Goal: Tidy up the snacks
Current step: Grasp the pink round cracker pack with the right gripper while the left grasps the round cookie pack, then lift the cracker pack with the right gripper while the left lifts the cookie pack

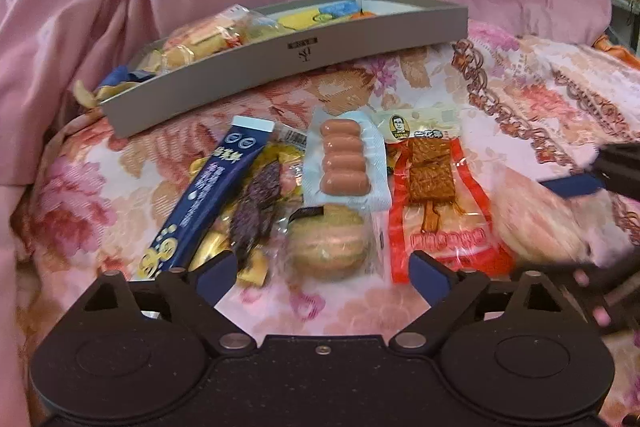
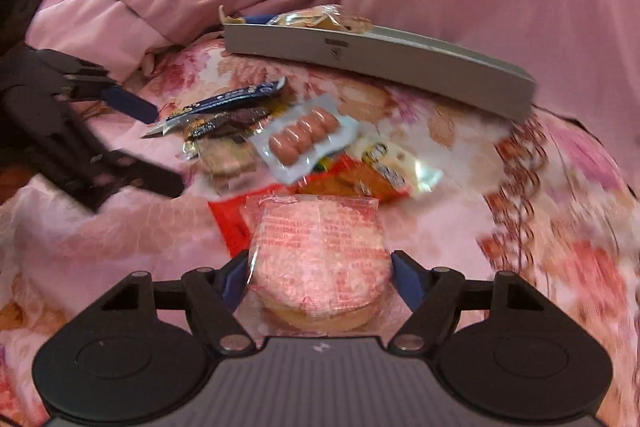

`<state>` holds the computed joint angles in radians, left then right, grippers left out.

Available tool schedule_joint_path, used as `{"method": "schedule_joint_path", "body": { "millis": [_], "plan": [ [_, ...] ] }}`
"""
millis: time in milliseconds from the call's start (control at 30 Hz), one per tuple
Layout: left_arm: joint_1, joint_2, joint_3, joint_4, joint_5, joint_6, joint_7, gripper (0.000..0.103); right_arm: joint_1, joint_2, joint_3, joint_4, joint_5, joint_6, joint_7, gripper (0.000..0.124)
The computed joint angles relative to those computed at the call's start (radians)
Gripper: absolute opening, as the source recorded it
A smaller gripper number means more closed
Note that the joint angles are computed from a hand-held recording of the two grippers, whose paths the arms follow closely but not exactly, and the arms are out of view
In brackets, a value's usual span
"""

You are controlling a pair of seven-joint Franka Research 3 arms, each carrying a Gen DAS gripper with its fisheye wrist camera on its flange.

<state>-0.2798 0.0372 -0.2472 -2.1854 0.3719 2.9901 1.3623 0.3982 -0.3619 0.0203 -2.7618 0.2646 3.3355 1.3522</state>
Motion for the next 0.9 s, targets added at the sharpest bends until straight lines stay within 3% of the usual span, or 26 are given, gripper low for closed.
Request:
{"method": "schedule_joint_path", "body": {
  "millis": [100, 267, 433, 467, 600, 767, 900],
  "plan": [
    [-0.009, 0.045, 0.001, 0.063, 0.040, -0.070, -0.040, 0.080, 0.034, -0.015, -0.023, -0.019, 0.009, 0.003, 0.022, 0.077],
    [-0.028, 0.082, 0.018, 0.113, 0.083, -0.096, -0.140, 0.075, 0.088, -0.007, -0.077, -0.018, -0.006, 0.024, 0.039, 0.077],
    [-0.061, 0.101, 0.035, 0.155, 0.200, -0.153, -0.263, 0.065, 0.062, -0.003, -0.047, -0.023, -0.003, 0.032, 0.066, 0.077],
    [-0.055, 0.096, 0.026, 0.146, 0.182, -0.154, -0.250, 0.057, 0.043, -0.003, -0.024, -0.024, 0.002, 0.032, 0.070, 0.077],
    [-0.045, 0.056, 0.020, 0.086, 0.181, -0.124, -0.273, 0.054, -0.006, -0.004, 0.036, -0.025, 0.017, 0.030, 0.082, 0.077],
    [-0.019, -0.041, 0.001, -0.037, 0.031, -0.078, -0.237, 0.054, -0.043, -0.006, 0.083, -0.028, 0.030, 0.032, 0.092, 0.077],
    [-0.016, -0.146, -0.005, -0.163, 0.018, -0.041, -0.231, 0.054, -0.009, -0.021, 0.055, -0.040, 0.027, 0.033, 0.108, 0.077]
  ]
}}
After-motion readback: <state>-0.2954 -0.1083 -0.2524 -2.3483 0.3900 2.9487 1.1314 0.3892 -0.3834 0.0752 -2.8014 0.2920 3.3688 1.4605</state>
